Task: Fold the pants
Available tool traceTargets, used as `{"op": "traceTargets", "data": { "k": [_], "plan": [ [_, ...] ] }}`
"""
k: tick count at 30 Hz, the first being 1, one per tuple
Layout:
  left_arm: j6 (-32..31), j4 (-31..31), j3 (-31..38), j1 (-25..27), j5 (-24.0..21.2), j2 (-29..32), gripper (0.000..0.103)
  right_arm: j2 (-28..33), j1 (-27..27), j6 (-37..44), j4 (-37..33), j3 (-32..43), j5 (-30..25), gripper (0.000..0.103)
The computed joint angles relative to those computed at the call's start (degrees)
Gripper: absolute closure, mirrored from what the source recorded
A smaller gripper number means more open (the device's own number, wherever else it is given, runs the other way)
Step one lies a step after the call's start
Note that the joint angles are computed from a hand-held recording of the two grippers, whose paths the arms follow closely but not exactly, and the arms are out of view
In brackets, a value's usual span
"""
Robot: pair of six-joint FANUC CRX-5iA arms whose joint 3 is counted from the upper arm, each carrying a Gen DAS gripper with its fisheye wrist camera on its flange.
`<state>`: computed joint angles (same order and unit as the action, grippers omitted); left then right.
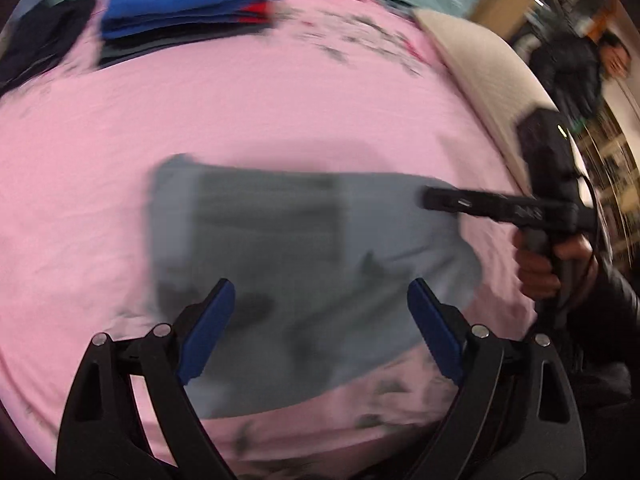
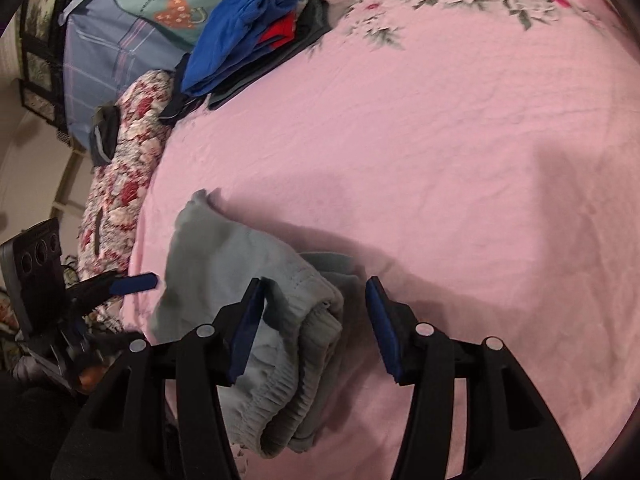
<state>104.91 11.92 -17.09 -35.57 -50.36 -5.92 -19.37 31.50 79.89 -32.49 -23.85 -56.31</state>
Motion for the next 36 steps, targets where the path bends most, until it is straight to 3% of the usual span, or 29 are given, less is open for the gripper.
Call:
{"op": "traceTargets", "data": {
  "k": [4, 8, 11, 12, 17, 20, 23, 27, 28, 31, 36],
  "plan": [
    [-3.7, 2.7, 2.8, -4.6, 2.1, 6.3, 0.014, 3.5, -7.1, 10.3, -9.3, 2.2, -4.9, 0.050],
    [2.5, -3.6, 6.3, -7.6, 0.3, 9.5, 0.015, 8.9, -14.7, 18.6, -19.7, 5.2, -11.5, 0.049],
    [5.6, -4.9, 6.8, -8.3, 0.3, 9.6, 0.014, 12.6, -18.0, 25.0, -25.0, 8.4, -18.8, 0.049],
    [6.7, -5.3, 6.8, -8.5, 0.4, 9.6, 0.014, 13.2, -18.1, 26.0, -24.9, 9.1, -19.9, 0.049],
    [10.3, -8.6, 7.6, -9.5, 0.1, 9.8, 0.014, 12.4, -14.5, 18.6, -17.0, 9.5, -14.7, 0.053],
    [12.3, -9.9, 8.3, -9.9, -0.4, 10.2, 0.014, 12.4, -8.6, 19.9, -11.5, 10.6, -15.0, 0.052],
    [13.7, -10.8, 9.1, -10.3, -0.7, 10.8, 0.013, 13.1, -8.6, 20.7, -11.8, 11.2, -16.2, 0.052],
    [14.9, -12.0, 9.9, -10.6, -1.2, 11.2, 0.013, 13.7, -10.0, 19.6, -12.3, 11.3, -16.9, 0.067],
    [15.5, -12.2, 10.2, -10.7, -1.5, 11.2, 0.013, 13.2, -8.5, 18.5, -10.2, 11.2, -16.0, 0.074],
    [18.7, -14.3, 10.3, -10.6, -2.6, 8.1, 0.015, 10.6, -4.3, 15.5, -5.5, 9.8, -12.8, 0.079],
    [30.1, -25.1, 7.9, -9.9, -13.0, -0.5, 0.015, 7.3, 0.0, 9.1, -0.3, 6.9, -7.8, 0.081]
  ]
}}
